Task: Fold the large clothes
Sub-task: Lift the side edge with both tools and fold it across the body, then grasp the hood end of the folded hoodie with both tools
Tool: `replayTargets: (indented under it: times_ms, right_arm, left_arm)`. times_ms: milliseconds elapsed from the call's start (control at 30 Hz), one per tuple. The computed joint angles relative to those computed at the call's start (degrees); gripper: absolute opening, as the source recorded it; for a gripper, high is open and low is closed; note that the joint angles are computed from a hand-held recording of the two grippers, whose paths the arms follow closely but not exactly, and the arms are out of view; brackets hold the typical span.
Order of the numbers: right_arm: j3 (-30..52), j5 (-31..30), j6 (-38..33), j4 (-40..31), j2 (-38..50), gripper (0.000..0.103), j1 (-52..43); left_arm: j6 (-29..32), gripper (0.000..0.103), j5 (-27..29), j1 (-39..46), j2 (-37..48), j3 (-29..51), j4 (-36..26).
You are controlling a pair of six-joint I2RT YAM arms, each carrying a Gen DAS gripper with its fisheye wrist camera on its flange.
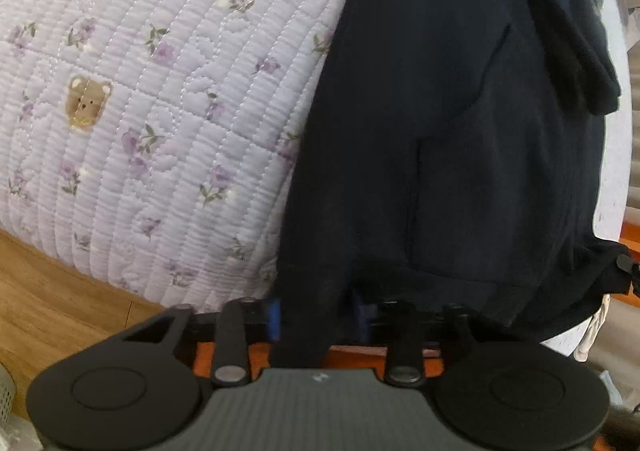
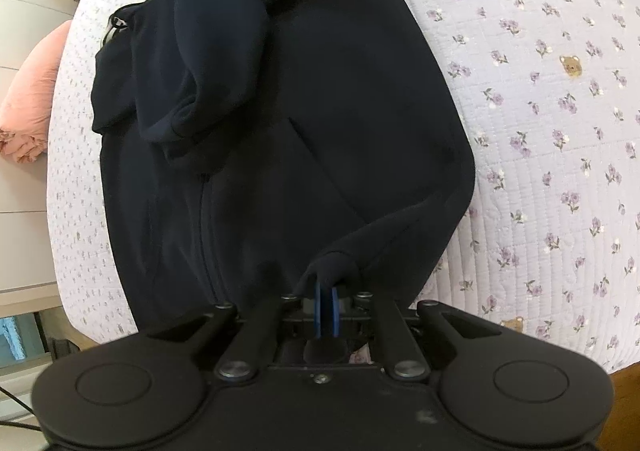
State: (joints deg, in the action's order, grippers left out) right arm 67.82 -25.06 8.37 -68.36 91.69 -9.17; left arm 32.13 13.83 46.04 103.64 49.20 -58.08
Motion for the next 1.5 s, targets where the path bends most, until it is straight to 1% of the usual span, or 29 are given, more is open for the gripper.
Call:
replayTargets:
  times_ms: [33, 100, 200, 267, 333, 400, 433, 467, 500, 533, 567, 600, 633, 667, 700, 733, 767, 800, 833, 867, 900, 933, 1033, 1100, 1233, 1300, 1433, 1467, 1500]
  right_arm:
    - [0.71, 0.02, -0.64, -0.52, 0.18, 0.008, -0.45]
    - [2.71, -0.93, -0.69, -1.22, 0.5, 0.008, -1.41]
    - [6.76, -3.56, -0.09, -2.78, 0.79, 0.009, -3.7]
    - [10.77, -4.95, 0.67, -3.04, 1.88, 0.009, -4.24]
    - [14.67, -6.4, 2.3, -1.52, 3.74, 0.009, -4.62]
    - [19.24, -7.59, 4.73, 1.96, 7.03, 0.009, -4.96]
    - [21.18, -7.81, 5.83, 4.04, 8.73, 0.009, -4.96]
    - [23.77, -7.46, 7.23, 6.79, 11.18, 0.009, -4.96]
    - [26.66, -6.02, 9.32, 9.62, 14.03, 0.009, -4.89]
    - [29.44, -4.52, 11.38, 11.51, 16.78, 0.009, -4.88]
    - [33.33, -2.9, 13.93, 12.79, 20.38, 0.016, -5.13]
    - [37.0, -1.94, 16.76, 13.5, 23.57, 0.027, -5.74]
    - [39.34, -2.0, 18.46, 14.02, 25.54, 0.035, -6.43]
    - [40.7, -2.92, 18.98, 15.36, 26.76, 0.05, -7.34]
    - [41.3, -2.79, 17.71, 16.49, 27.15, 0.068, -7.88]
    - [41.88, -1.39, 14.98, 16.62, 27.38, 0.075, -8.04]
    - [41.86, 0.65, 12.19, 16.51, 27.32, 0.08, -7.6]
    - [42.46, 2.77, 8.5, 15.55, 27.96, 0.08, -7.24]
    - [42.78, 4.01, 6.05, 14.88, 28.66, 0.08, -6.82]
    - [42.66, 5.0, 3.61, 14.51, 29.38, 0.079, -6.39]
    - [42.14, 5.9, 1.59, 14.75, 30.0, 0.079, -5.82]
    - [41.62, 6.65, 0.23, 15.22, 30.47, 0.079, -5.15]
    - [39.99, 9.91, -3.21, 18.07, 32.5, 0.078, -1.89]
    - [39.44, 12.57, -4.4, 20.79, 34.23, 0.078, -0.02]
    - [40.16, 17.04, -3.04, 24.94, 38.48, 0.078, 1.7]
    - [39.03, 17.55, -1.68, 27.44, 39.18, 0.078, 1.57]
    - [37.08, 18.5, -0.14, 30.19, 40.09, 0.078, 1.75]
    - [36.33, 18.52, 0.22, 30.96, 40.01, 0.078, 1.86]
    - [34.81, 18.4, 0.6, 32.52, 39.44, 0.073, 1.97]
  left_arm:
    - [0.52, 0.008, 1.08, 0.4, -1.1, -0.87, -0.34]
    - [1.74, 0.008, 3.57, 2.89, -3.22, 1.24, -4.38]
    - [1.06, 0.008, 13.88, 5.38, -3.29, 9.9, -13.4]
    - [-0.51, 0.008, 20.65, 2.74, -3.37, 15.95, -16.27]
    - [-3.5, 0.007, 25.66, -1.6, -2.84, 21.5, -15.97]
    - [-9.92, 0.007, 30.23, -7.09, -1.38, 27.09, -10.87]
    - [-14.51, 0.007, 31.45, -9.56, 0.0, 29.22, -6.46]
    - [-19.3, 0.008, 31.58, -11.43, 1.36, 31.24, -2.41]
    - [-23.81, 0.009, 31.59, -12.66, 2.76, 32.05, 2.48]
    - [-29.31, 0.012, 30.73, -14.25, 4.98, 34.77, 6.65]
    - [-34.77, 0.015, 28.29, -15.73, 7.12, 37.85, 10.06]
    - [-38.48, 0.02, 26.63, -16.3, 7.51, 38.67, 13.72]
    - [-41.26, 0.024, 25.44, -16.31, 6.3, 37.87, 17.46]
    - [-43.06, 0.035, 23.87, -16.67, 6.61, 39.51, 18.89]
    - [-42.53, 0.044, 21.56, -16.89, 7.14, 41.25, 18.31]
    - [-42.08, 0.045, 19.36, -18.18, 9.43, 45.11, 17.28]
    - [-38.78, 0.045, 17.59, -18.61, 9.85, 46.1, 15.29]
    - [-35.58, 0.045, 16.82, -18.66, 9.88, 46.26, 13.37]
    - [-33.8, 0.045, 15.72, -20.02, 9.91, 46.17, 12.11]
    - [-32.64, 0.045, 14.78, -21.62, 10.89, 46.41, 12.0]
    - [-32.1, 0.045, 13.77, -23.22, 12.26, 48.57, 10.88]
    - [-30.55, 0.045, 12.35, -24.55, 12.31, 47.85, 11.01]
    - [-26.94, 0.046, 8.65, -27.99, 13.21, 45.72, 13.62]
    - [-25.84, 0.047, 6.76, -29.97, 17.69, 47.32, 16.99]
    - [-25.51, 0.049, 6.55, -31.04, 22.2, 48.07, 22.73]
    - [-26.35, 0.052, 6.45, -31.37, 23.88, 47.47, 26.03]
    - [-26.64, 0.054, 7.51, -31.7, 25.7, 47.96, 26.85]
    - [-26.81, 0.05, 7.38, -32.08, 26.18, 47.93, 27.46]
    - [-26.49, 0.037, 6.29, -32.64, 26.04, 47.47, 28.05]
